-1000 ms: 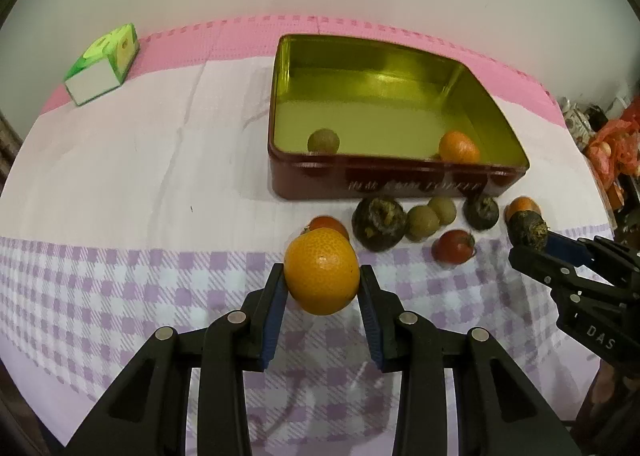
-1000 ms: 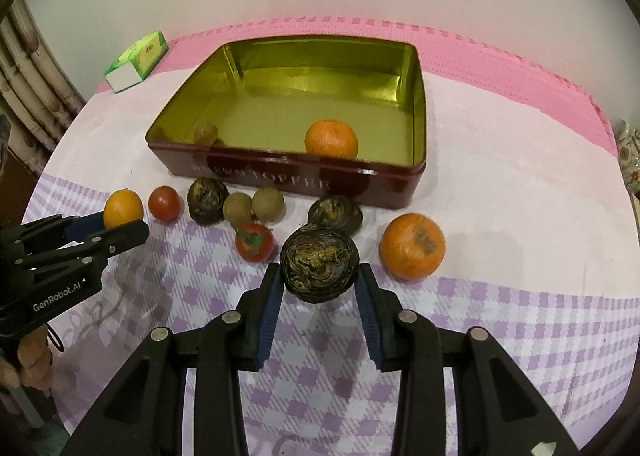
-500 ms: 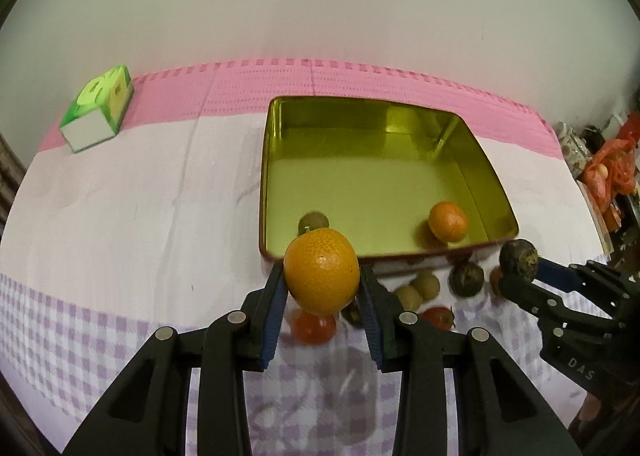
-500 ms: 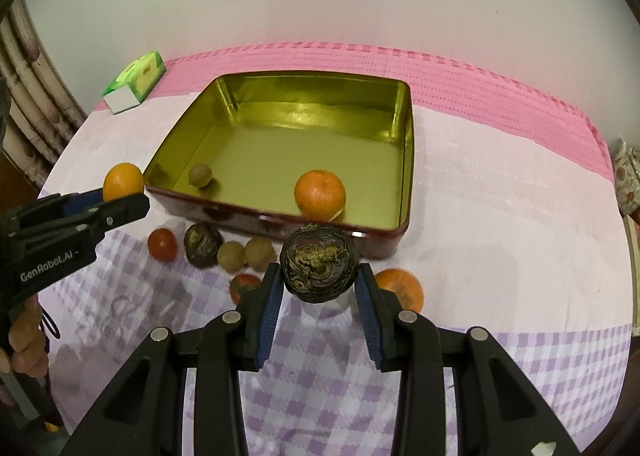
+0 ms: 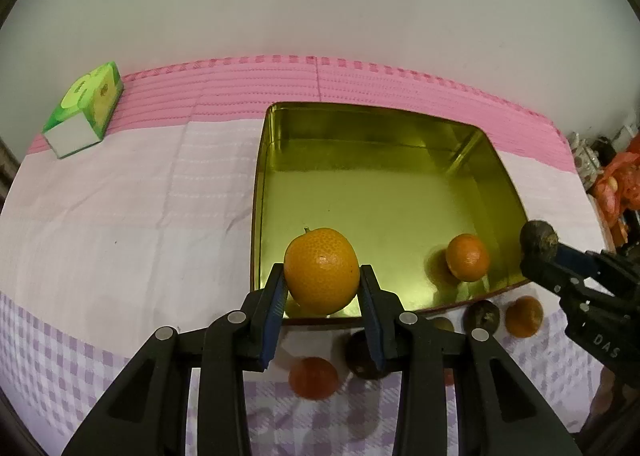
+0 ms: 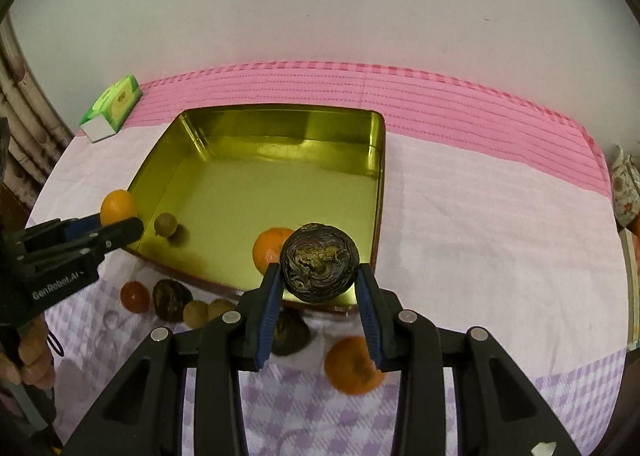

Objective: Organize fruits
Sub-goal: 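Carry the yellow orange and dark brown fruit with both tools over the tin, then open left tool to drop yellow orange in tin while right tool releases dark fruit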

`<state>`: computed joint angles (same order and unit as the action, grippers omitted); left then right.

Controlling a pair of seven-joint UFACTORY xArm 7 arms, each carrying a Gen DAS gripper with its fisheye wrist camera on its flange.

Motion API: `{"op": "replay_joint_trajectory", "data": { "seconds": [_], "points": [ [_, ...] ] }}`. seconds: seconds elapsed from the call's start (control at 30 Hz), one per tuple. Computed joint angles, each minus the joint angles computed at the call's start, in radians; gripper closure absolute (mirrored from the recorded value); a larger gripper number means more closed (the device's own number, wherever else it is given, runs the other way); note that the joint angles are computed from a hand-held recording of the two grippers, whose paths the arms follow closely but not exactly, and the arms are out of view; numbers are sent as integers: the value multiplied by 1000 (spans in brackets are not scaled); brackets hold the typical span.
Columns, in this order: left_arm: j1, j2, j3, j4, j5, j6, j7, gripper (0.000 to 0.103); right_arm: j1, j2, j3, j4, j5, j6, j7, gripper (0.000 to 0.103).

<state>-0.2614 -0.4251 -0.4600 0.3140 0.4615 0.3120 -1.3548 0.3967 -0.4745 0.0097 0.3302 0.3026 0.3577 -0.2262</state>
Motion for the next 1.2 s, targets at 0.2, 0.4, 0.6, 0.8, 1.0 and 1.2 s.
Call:
{"op": "replay_joint_trajectory", "data": {
  "seconds": [0.2, 0.4, 0.6, 0.8, 1.0, 1.2],
  "points": [
    [29, 55, -1, 12, 35, -15, -7, 67, 8, 77, 13, 31, -3, -36, 3, 69],
    [32, 77, 3, 29, 84, -2, -24, 67, 2, 122, 25, 42, -5, -48, 5, 69],
    [21, 113, 22, 47, 104, -1, -31, 67, -4, 138, 40, 39, -18, -60, 13, 69],
    [8, 127, 45, 57, 118, 4, -33, 67, 1, 138, 42, 36, -19, -63, 23, 68],
    [-3, 128, 60, 57, 116, 6, -29, 66, 25, 132, 17, 31, 20, -60, 12, 68],
    [-8, 129, 66, 57, 113, 9, -24, 66, 15, 134, 26, 34, 22, -52, 14, 68]
  ]
}}
